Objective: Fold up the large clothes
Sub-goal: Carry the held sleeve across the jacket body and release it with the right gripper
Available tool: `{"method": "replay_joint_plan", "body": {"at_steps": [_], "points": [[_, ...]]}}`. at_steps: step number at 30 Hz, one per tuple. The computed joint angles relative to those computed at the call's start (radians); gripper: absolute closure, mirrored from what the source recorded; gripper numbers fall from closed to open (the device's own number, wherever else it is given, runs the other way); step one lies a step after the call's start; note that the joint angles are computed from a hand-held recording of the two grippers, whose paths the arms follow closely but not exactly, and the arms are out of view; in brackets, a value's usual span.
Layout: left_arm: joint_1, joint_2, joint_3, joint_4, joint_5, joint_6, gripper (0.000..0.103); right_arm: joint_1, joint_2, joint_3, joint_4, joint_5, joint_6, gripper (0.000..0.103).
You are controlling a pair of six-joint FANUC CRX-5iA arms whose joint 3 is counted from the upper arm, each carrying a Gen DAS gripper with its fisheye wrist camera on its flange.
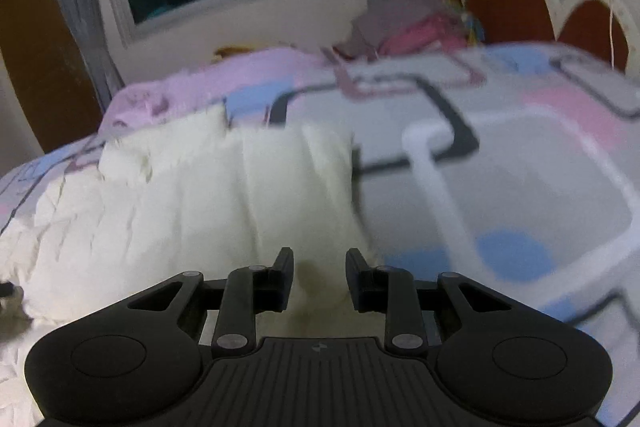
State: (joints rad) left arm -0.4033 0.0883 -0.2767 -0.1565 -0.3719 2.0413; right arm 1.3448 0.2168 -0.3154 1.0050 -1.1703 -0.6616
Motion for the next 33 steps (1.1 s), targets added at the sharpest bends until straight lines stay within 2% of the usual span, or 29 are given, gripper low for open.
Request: {"method": "replay_joint_plan", "body": {"at_steps": [1,3,4,7,10,11,14,16,17,18,19,20,23,26,28,30,33], "points": [[-0.009,-0.001,0.019,-0.050,-0.005,0.037,0.034,-0.023,-0.005,-0.004,0.010,0.013,0.005,0.074],[-0.008,0.008,0.030,-0.033,0.021,0.013,0.041,-0.082,-0.019,-0.018,0.036,0.065,0.011,0.074],[-0.003,0.026,0.032,0.030,0.045,-0.068,0.054,-0.108,-0.018,-0.018,0.050,0.085,0.018,0.074],[-0.021,0.098,0.108,0.032,0.033,-0.130,0.054,-0.195,-0.007,-0.012,0.060,0.169,0.059,0.075],[-0.018,0.177,0.174,0.074,-0.026,-0.190,0.054,-0.261,0.016,0.007,0.033,0.260,0.103,0.075],[-0.016,0.198,0.192,0.076,-0.050,-0.192,0.051,-0.274,0.028,0.021,-0.004,0.279,0.142,0.075],[-0.004,0.205,0.162,0.108,-0.022,-0.218,0.051,-0.287,0.049,0.037,-0.086,0.312,0.210,0.075],[-0.018,0.196,0.180,0.047,-0.057,-0.158,0.047,-0.276,0.046,0.033,-0.096,0.295,0.210,0.075],[-0.027,0.181,0.186,-0.004,-0.078,-0.088,0.036,-0.260,0.036,0.023,-0.077,0.273,0.179,0.074],[-0.031,0.159,0.170,-0.039,-0.067,-0.043,0.029,-0.237,0.018,0.002,-0.037,0.249,0.130,0.074],[-0.042,0.124,0.151,-0.122,-0.058,0.048,0.016,-0.214,0.007,-0.005,-0.023,0.219,0.106,0.074],[-0.051,0.085,0.125,-0.202,-0.056,0.135,0.016,-0.184,-0.008,-0.015,-0.019,0.187,0.086,0.074],[-0.037,-0.020,0.038,-0.287,-0.082,0.288,0.022,-0.085,-0.047,-0.058,-0.021,0.085,0.000,0.074],[0.004,-0.156,-0.091,-0.330,-0.122,0.439,0.030,0.001,-0.072,-0.076,-0.096,0.006,-0.057,0.074],[0.037,-0.252,-0.173,-0.365,-0.168,0.539,0.032,0.038,-0.077,-0.074,-0.161,-0.032,-0.087,0.074],[0.094,-0.340,-0.251,-0.340,-0.195,0.572,0.032,0.057,-0.087,-0.080,-0.186,-0.051,-0.118,0.074],[0.190,-0.453,-0.352,-0.285,-0.197,0.577,0.038,0.056,-0.086,-0.068,-0.206,-0.061,-0.115,0.074]]}}
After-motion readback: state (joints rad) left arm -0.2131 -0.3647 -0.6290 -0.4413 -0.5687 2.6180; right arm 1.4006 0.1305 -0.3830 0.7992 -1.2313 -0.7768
